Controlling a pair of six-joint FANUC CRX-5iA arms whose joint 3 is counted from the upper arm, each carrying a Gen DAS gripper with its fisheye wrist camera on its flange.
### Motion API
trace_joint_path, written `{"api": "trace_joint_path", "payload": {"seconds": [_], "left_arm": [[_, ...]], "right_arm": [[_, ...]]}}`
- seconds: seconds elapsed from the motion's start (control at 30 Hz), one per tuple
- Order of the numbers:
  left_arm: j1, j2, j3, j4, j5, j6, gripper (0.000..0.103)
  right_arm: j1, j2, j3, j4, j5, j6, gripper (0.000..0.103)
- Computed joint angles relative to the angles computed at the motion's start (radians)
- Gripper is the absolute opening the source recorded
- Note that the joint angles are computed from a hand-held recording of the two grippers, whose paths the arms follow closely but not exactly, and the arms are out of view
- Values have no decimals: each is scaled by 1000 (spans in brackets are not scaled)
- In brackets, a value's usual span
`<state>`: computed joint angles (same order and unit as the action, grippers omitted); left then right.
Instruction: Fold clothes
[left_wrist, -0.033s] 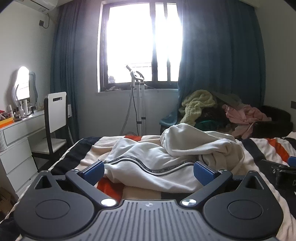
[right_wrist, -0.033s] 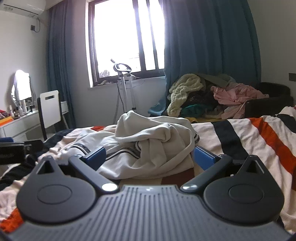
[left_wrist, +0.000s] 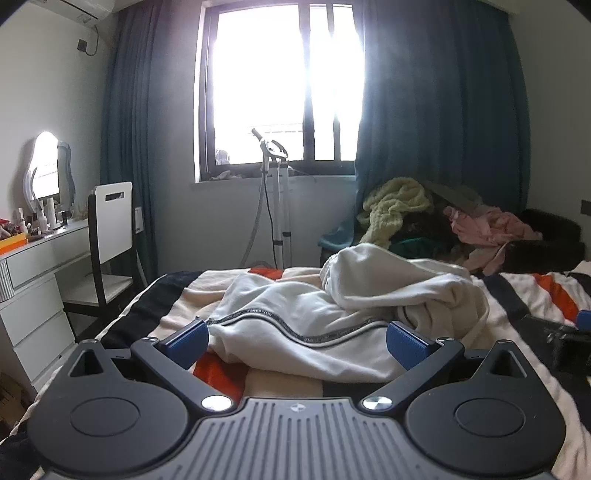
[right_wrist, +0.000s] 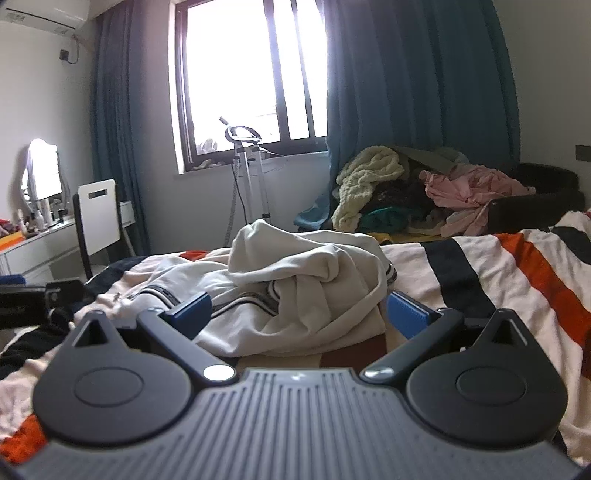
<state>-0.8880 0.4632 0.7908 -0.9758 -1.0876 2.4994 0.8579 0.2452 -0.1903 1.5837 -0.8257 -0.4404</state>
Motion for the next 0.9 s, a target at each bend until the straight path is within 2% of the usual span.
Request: {"api": "trace_joint_path", "payload": {"seconds": [0.17,0.3,0.47,0.9], "left_arm": [[21,2,7,72,-24,-33,103],[15,6,4,45,-32,-25,103],[3,-10,-21,8,-11,4,103],[2,-21,-54,40,52,2,103]], "right_arm": [[-4,-4,-1,-18,17,-39,103],[9,-7,3,-38,-2,-36,103],[1,-5,-11,-3,-12,-65,103],[5,-16,-22,13,-11,-61,103]]}}
